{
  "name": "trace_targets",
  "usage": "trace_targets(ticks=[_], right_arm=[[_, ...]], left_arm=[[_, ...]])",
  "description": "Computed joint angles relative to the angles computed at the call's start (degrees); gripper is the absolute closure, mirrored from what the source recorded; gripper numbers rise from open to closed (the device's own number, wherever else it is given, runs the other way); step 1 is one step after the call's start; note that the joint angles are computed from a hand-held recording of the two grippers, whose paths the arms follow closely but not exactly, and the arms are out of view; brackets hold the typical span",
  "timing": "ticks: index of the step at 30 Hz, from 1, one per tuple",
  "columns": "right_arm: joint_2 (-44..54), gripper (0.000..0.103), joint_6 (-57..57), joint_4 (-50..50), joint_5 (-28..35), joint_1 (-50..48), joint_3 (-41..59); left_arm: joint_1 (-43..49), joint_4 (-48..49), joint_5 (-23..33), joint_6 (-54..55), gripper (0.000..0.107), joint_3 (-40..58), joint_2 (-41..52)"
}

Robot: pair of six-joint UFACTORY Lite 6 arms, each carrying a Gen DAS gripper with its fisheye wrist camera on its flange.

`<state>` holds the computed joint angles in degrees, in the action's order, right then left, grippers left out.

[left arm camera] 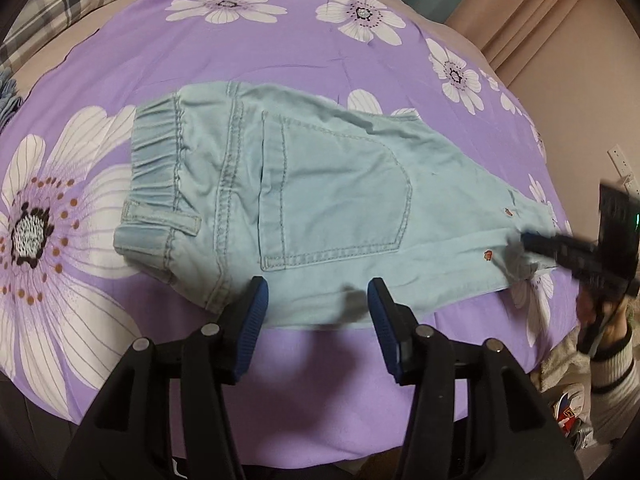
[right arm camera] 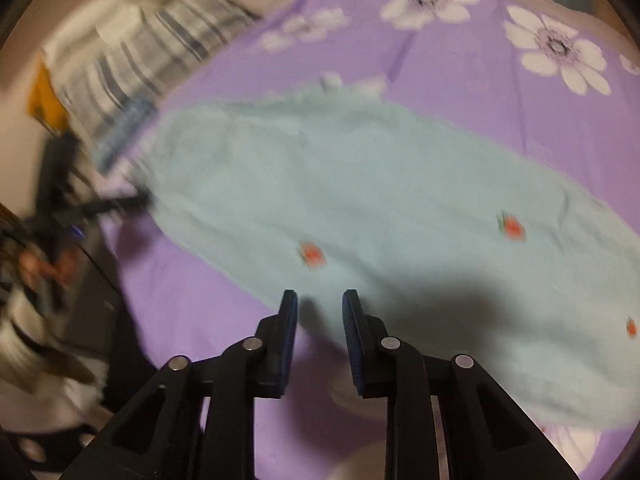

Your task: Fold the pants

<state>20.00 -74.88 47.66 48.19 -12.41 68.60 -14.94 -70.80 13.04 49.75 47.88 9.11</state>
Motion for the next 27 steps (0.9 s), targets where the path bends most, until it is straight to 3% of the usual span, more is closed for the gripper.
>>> trace_targets(ticks=[3,8,12,18,26,27], right_arm=[[1.0,0.078,1.2,1.1,-3.3,2.8,5.2],[10.6,0.077,-0.1,2.4,-9.9,11.2,18.7],[21.0,0.076,6.4,-8.8,-10.3,15.2,32.9],[29.6,0.076,11.4,-18.2,-7.0,17.6,44.3],[36.0,0.077,14.2,-27.2,-1.9,19.7,53.9],[37.2,0.084,14.4,-28.6,-0.3,20.1,55.7]], left_arm=[[-0.6,-2.5,-1.1,3.7,0.047,1.3,0.2],[0.2,-6.2,-1.4,8.7,0.046,4.4,4.0],[3.1,-13.8,2.0,17.4,0.046,4.6,6.1],[6.9,-19.4,7.4,23.4,0.046,5.1,7.7],[6.8,-18.5,7.3,23.0,0.044,6.4,8.6],[6.9,-18.5,7.5,22.9,0.044,6.2,8.5]])
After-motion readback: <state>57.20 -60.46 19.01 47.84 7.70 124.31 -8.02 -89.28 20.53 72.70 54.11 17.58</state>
